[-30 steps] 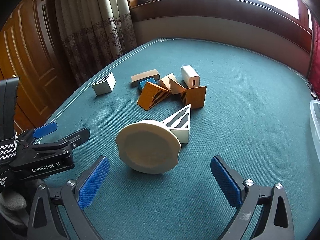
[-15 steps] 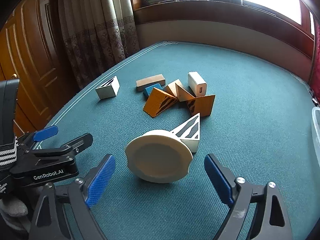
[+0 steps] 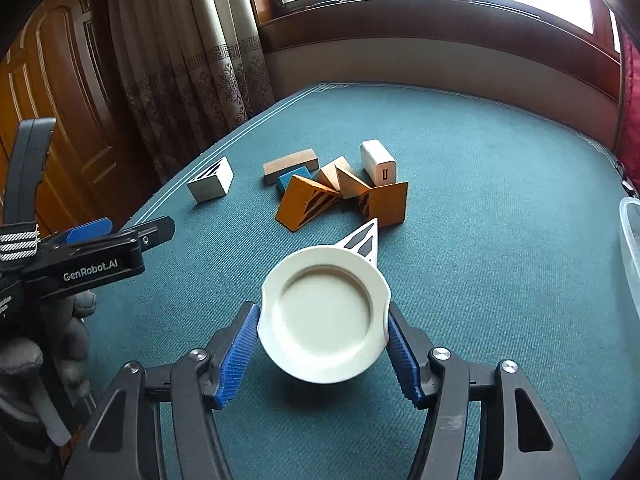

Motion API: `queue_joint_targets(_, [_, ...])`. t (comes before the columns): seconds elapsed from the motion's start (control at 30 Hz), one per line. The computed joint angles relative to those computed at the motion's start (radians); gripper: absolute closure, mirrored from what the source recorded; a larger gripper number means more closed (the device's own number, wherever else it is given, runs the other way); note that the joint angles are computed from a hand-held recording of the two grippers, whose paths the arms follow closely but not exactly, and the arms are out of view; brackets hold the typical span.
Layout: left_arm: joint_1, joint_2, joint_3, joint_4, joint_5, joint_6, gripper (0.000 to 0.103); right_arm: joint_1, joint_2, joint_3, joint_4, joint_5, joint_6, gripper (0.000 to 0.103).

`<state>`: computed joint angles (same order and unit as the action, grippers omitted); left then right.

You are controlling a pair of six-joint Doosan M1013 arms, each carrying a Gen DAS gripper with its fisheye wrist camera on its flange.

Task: Organize rigid objects
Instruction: 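Grasp the black-striped white triangle with the left gripper while the right lifts the cup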

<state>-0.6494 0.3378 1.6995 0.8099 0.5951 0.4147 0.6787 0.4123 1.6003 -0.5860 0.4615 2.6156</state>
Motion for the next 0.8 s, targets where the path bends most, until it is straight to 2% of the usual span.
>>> queue_joint_targets(0.13, [0.000,0.016,-0.038,-0.012,0.045,0.058,0.000,-0.006,-0.022,0.036,-0.022,-0.011,0.033,0.039])
queue_joint_targets(0.3, [-0.007,0.049,-0.092,0.048,0.102,0.081,0.000,-0.014,-0.028,0.055,-0.022,0.003,0.048,0.039])
queue_joint_targets(0.63, [0.016,0.144,-0.203,-0.004,0.129,0.155,0.001,-0.015,-0.022,0.056,-0.004,0.017,0.018,0.037])
queue_joint_targets(0.67, [0.021,0.152,-0.212,-0.015,0.130,0.164,0.002,-0.016,-0.020,0.055,0.005,0.018,0.012,0.035])
queue_joint_targets(0.8, [0.042,0.176,-0.235,-0.085,0.115,0.206,0.019,-0.017,-0.017,0.054,0.003,0.013,0.009,0.032])
